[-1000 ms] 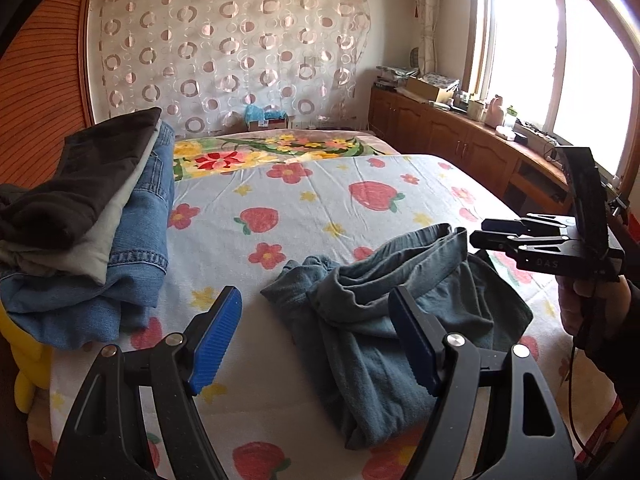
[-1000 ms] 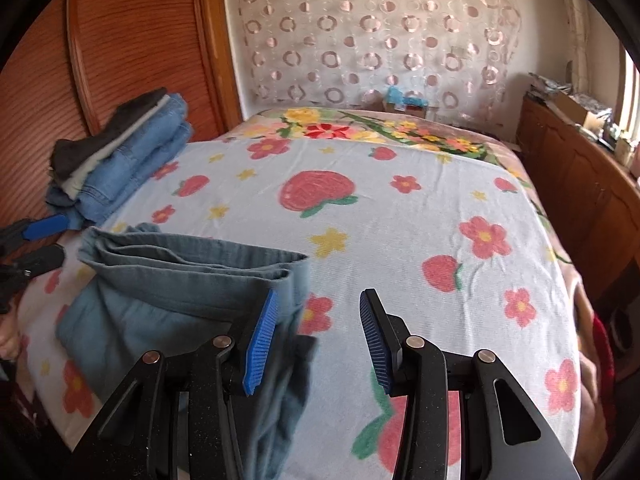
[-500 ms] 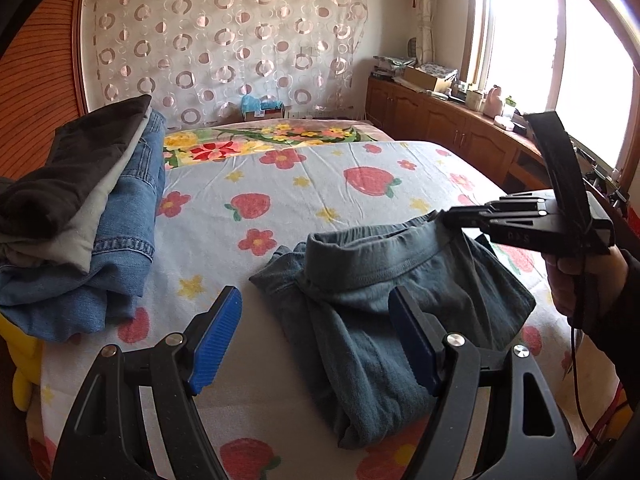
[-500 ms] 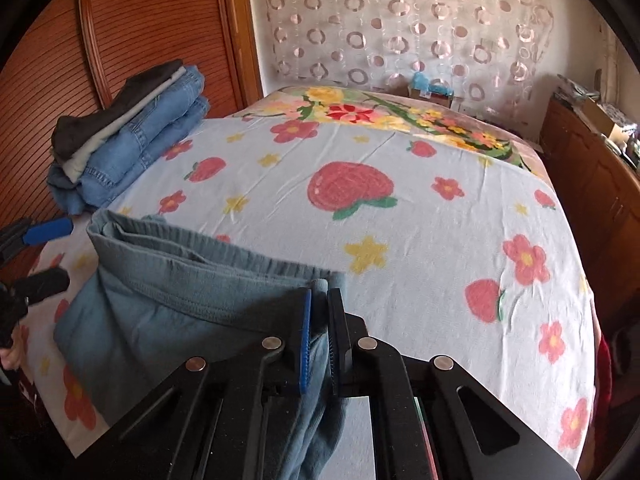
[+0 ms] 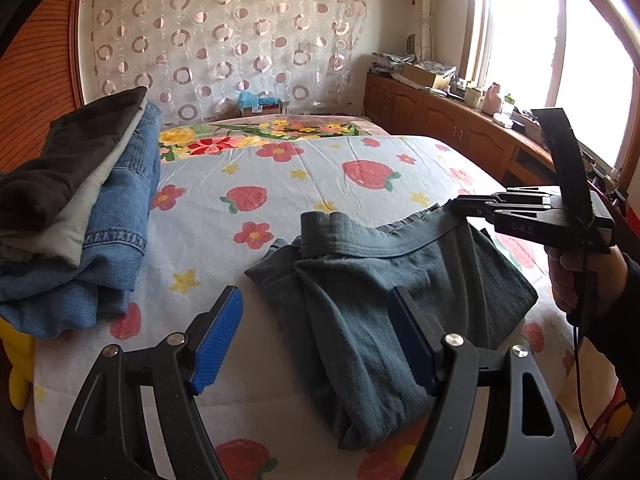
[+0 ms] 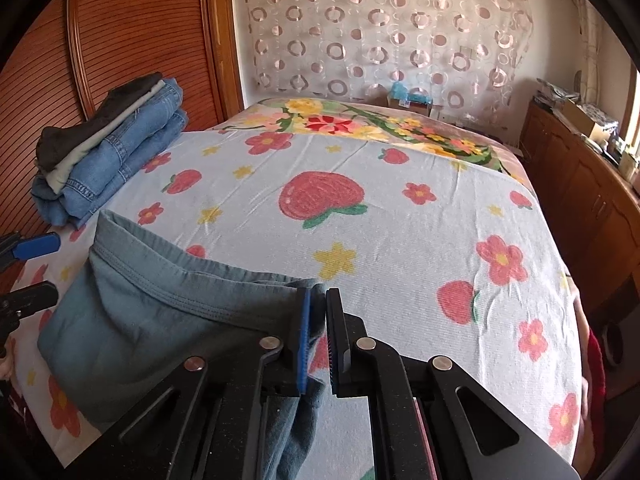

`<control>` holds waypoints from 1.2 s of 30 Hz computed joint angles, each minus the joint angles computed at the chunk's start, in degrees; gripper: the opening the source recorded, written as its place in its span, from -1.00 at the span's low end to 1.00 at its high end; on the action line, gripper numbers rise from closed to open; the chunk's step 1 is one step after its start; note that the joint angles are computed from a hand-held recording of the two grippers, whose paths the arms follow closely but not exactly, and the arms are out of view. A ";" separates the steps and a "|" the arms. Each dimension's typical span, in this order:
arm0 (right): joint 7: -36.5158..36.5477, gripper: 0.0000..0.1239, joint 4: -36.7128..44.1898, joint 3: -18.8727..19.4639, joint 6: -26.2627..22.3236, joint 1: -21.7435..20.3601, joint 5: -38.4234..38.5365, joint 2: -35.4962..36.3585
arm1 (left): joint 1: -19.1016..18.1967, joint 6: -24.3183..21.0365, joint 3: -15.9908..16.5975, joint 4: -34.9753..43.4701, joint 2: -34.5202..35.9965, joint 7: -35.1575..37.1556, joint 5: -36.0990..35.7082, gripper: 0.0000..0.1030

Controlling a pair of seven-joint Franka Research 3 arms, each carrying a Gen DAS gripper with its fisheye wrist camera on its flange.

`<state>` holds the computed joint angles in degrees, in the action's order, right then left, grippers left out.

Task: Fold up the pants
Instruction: 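Close the left tool on the shorts edge while the right tool holds, then pull the shorts bundle toward the tools with both tools, then release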

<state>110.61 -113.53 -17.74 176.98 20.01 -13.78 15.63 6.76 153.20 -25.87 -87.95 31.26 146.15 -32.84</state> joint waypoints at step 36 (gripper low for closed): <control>1.27 -0.40 -8.92 -9.07 4.71 9.57 -1.84 -6.68 | 1.21 0.68 -3.23 0.83 1.28 -1.31 5.59 0.55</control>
